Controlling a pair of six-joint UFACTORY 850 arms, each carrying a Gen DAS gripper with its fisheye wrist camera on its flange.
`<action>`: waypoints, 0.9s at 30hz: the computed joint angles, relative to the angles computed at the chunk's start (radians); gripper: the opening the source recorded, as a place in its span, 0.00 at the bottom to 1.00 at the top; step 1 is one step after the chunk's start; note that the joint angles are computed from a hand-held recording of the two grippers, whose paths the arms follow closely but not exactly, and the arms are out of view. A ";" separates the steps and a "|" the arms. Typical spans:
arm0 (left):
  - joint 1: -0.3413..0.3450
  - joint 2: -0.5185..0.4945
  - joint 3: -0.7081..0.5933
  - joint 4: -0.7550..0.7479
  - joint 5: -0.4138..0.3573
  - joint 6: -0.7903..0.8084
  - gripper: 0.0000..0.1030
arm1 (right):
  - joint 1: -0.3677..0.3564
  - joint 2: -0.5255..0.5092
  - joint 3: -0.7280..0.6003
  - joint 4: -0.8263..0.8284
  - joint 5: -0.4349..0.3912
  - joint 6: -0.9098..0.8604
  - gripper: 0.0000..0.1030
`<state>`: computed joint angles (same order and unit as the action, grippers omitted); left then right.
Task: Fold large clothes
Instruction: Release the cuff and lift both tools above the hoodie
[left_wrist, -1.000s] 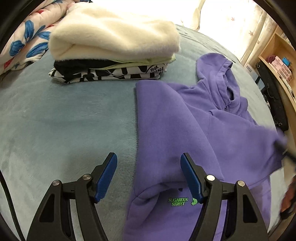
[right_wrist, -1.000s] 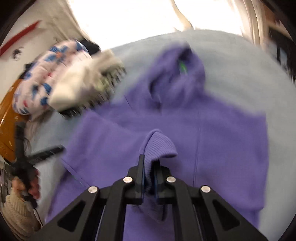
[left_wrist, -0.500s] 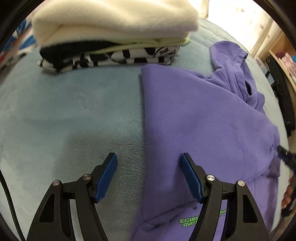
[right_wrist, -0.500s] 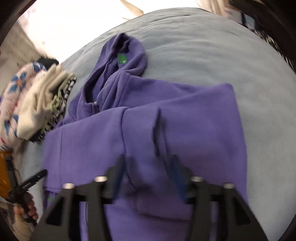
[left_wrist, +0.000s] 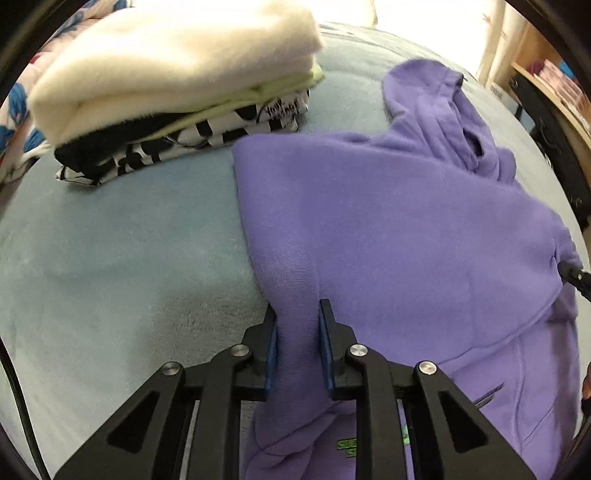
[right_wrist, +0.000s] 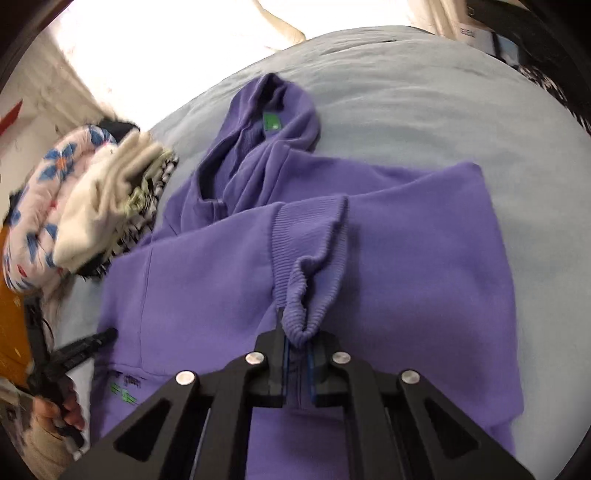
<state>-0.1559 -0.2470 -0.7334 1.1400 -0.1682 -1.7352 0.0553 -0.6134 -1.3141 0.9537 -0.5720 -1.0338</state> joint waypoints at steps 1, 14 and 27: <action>0.006 -0.001 0.006 0.056 0.013 -0.051 0.17 | 0.004 -0.023 -0.010 -0.055 0.006 0.056 0.06; -0.154 0.152 0.050 0.486 -0.291 -0.437 0.60 | 0.079 0.146 0.135 0.188 0.186 -0.303 0.38; -0.110 -0.204 -0.248 0.281 -0.275 -0.299 0.58 | 0.214 -0.026 -0.017 0.015 0.278 -0.162 0.32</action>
